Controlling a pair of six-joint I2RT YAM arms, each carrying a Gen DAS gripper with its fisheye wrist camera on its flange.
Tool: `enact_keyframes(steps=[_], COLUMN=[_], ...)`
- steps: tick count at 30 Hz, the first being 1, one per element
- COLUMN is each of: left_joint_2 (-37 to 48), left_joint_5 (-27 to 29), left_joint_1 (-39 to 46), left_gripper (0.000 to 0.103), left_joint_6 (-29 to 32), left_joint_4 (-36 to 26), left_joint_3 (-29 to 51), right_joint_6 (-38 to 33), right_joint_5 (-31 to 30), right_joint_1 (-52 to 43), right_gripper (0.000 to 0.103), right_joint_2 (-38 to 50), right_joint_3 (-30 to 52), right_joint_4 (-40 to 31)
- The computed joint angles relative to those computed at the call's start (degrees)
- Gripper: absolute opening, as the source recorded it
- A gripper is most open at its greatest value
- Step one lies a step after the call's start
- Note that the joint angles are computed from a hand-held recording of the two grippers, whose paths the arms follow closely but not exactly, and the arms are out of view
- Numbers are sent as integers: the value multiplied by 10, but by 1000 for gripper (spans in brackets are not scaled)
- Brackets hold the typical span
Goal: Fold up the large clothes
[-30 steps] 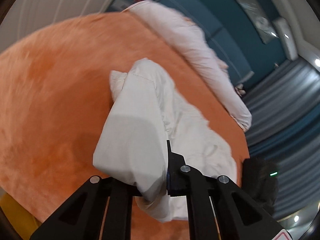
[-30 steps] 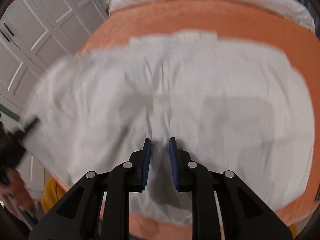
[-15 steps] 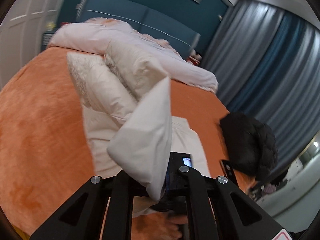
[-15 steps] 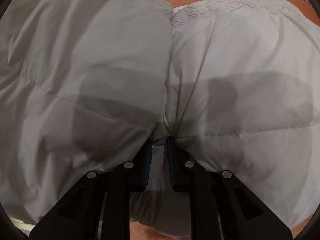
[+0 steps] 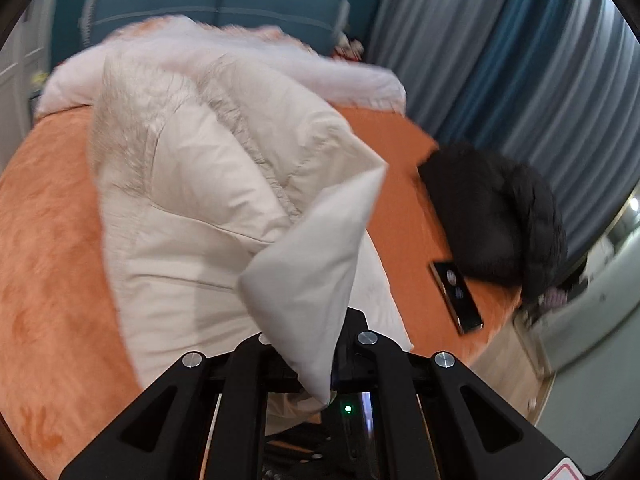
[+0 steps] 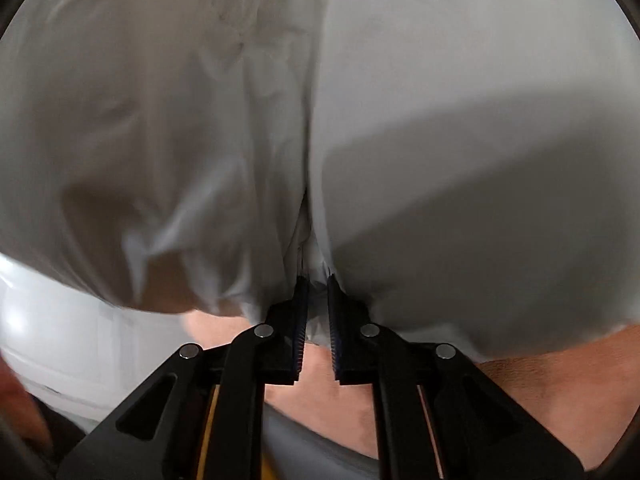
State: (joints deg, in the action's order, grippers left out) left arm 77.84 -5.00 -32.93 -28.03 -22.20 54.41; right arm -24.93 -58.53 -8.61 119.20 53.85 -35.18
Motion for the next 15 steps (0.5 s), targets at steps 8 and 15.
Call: enact_keyframes(steps=[8,15], left_joint_2=[219,315], left_joint_5=[3,-28], left_joint_1=[-40,-63], left_gripper=[4,5], left_joint_6=[18,19], left_joint_4=[20,46], left_joint_3=[108,136], right_joint_6=[-165,-165], right_joint_5=[79,107], right_joint_1=[-179,-351], right_gripper=[7,7], right_joint_2=[-16,-74], right_joint_3=[52,204], right_joint_4=[-199,-222])
